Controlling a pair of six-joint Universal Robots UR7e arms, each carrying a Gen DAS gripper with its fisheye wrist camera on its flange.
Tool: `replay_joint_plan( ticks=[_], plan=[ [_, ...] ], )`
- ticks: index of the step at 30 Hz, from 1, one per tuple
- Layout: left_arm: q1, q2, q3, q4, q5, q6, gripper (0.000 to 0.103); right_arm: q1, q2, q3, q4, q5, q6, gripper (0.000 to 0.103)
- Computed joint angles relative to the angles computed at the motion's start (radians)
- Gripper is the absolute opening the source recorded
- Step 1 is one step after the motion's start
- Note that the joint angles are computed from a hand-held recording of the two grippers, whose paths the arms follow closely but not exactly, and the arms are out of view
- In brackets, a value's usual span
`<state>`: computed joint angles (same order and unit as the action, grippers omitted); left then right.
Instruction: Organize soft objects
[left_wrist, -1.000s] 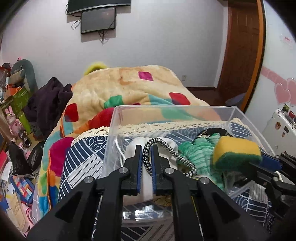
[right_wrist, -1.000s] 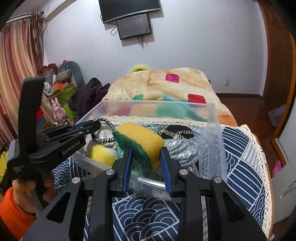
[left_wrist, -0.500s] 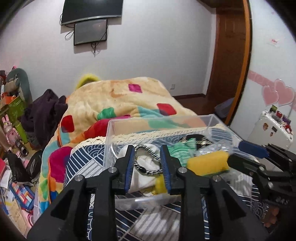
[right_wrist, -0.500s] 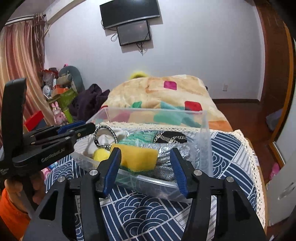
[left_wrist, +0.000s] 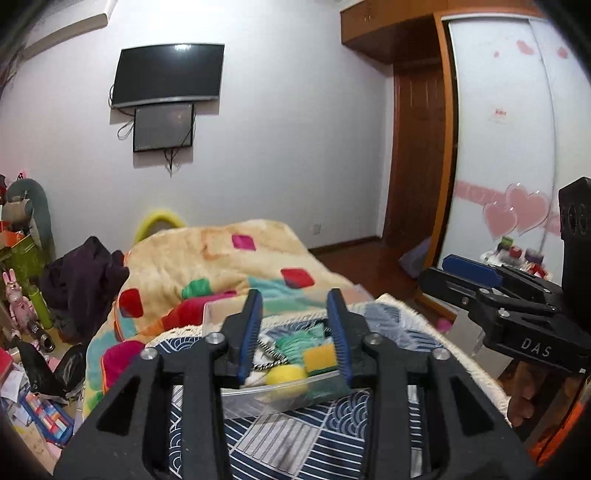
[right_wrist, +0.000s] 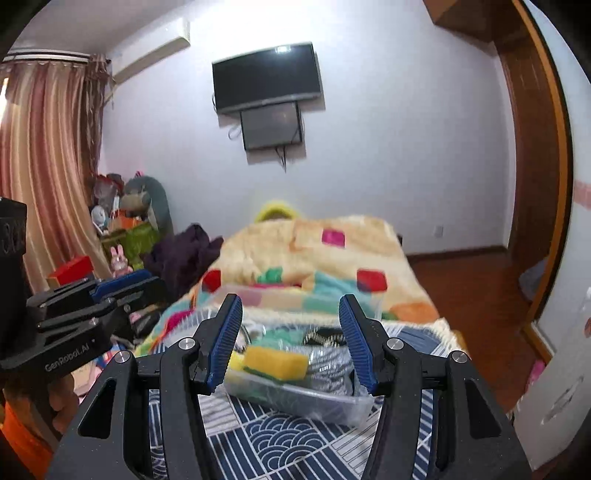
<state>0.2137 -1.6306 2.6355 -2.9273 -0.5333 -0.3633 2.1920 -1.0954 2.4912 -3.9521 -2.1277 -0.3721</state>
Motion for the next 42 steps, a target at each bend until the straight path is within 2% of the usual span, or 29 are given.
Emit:
replay_joint_plan(
  ticks=[2, 3, 4, 6, 8, 10, 12, 14, 17, 27, 42],
  plan=[
    [-0.038, -0.037, 0.007, 0.041, 0.017, -0.025, 0.047, 0.034, -0.005, -0.003, -0.024, -0.015, -0.02, 0.054],
    [-0.058, -0.054, 0.01, 0.063, 0.03, -0.041, 0.053, 0.039, -0.002, -0.006, -0.037, -0.018, -0.031, 0.056],
    [-0.076, -0.069, 0.014, 0.078, 0.042, -0.052, 0.06, 0.058, 0.001, -0.01, -0.06, -0.032, -0.046, 0.06],
    [-0.11, -0.093, 0.018, 0.118, 0.068, -0.081, 0.066, 0.078, 0.004, -0.014, -0.092, -0.04, -0.066, 0.067],
    [-0.143, -0.127, 0.02, 0.177, 0.093, -0.116, 0.077, 0.091, 0.003, -0.018, -0.113, -0.039, -0.078, 0.075],
    [-0.172, -0.156, 0.023, 0.231, 0.118, -0.157, 0.093, 0.101, 0.002, -0.022, -0.13, -0.038, -0.086, 0.082],
    [-0.203, -0.19, 0.027, 0.299, 0.148, -0.207, 0.099, 0.107, 0.007, -0.028, -0.146, -0.039, -0.092, 0.087],
    [-0.229, -0.22, 0.027, 0.364, 0.167, -0.245, 0.101, 0.113, 0.015, -0.033, -0.158, -0.04, -0.096, 0.09],
    [-0.251, -0.243, 0.025, 0.422, 0.179, -0.277, 0.103, 0.117, 0.029, -0.036, -0.191, -0.046, -0.105, 0.103],
    [-0.313, -0.306, 0.024, 0.64, 0.216, -0.429, 0.103, 0.142, 0.037, -0.026, -0.24, -0.074, -0.12, 0.103],
    [-0.291, -0.314, 0.026, 0.63, 0.204, -0.439, 0.103, 0.138, 0.028, -0.008, -0.242, -0.075, -0.099, 0.103]
  ],
)
